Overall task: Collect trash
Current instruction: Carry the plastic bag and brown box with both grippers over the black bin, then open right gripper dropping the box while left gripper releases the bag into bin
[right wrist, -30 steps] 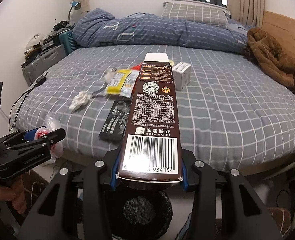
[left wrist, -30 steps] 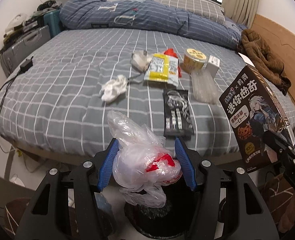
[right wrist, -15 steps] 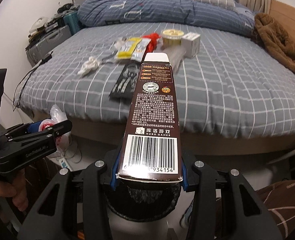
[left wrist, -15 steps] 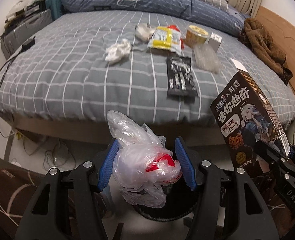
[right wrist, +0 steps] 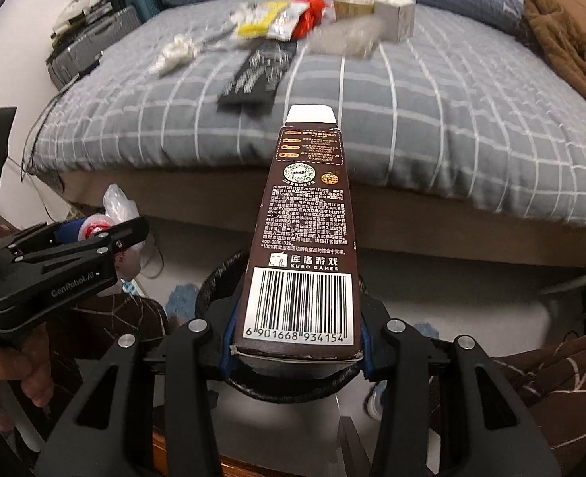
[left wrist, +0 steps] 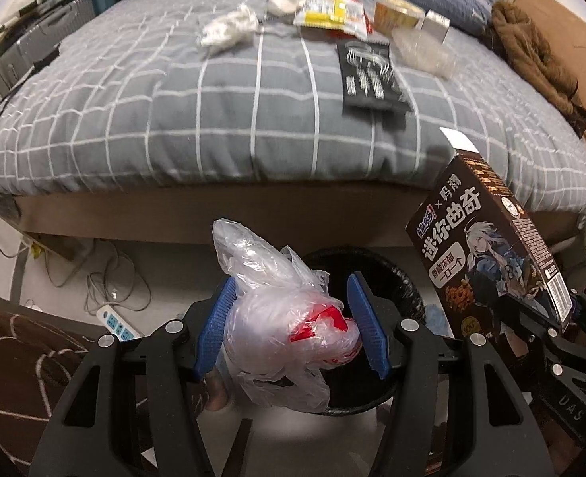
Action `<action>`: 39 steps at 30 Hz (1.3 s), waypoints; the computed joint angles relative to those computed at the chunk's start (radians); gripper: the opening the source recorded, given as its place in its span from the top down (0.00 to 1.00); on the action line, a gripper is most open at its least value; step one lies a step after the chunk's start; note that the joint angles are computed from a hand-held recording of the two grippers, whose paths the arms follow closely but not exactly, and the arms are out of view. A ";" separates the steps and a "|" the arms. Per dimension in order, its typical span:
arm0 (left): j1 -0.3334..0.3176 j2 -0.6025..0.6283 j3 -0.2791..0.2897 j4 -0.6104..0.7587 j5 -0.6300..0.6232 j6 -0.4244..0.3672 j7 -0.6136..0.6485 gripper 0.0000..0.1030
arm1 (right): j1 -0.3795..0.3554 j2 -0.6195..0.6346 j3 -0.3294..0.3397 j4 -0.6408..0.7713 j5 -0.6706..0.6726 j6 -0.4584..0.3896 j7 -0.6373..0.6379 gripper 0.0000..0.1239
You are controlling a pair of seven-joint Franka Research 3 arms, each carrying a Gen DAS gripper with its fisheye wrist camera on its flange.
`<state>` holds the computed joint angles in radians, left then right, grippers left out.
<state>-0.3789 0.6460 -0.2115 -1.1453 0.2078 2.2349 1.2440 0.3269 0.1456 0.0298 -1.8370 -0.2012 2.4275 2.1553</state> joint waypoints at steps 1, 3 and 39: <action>0.002 0.010 -0.003 0.007 -0.006 -0.008 0.004 0.44 | -0.003 0.010 0.001 0.004 0.016 -0.008 -0.010 0.66; 0.005 0.030 -0.008 0.026 -0.019 -0.027 0.013 0.44 | -0.006 0.027 0.002 0.013 0.038 -0.017 -0.023 0.66; 0.009 0.188 0.024 0.147 -0.044 -0.181 0.007 0.45 | 0.030 0.366 -0.032 0.300 0.221 -0.249 -0.139 0.61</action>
<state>-0.3701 0.8339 -0.1871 -0.9984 0.1642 2.0542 1.2509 0.3565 0.5115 -0.0024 -1.5371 0.0193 2.1784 2.0164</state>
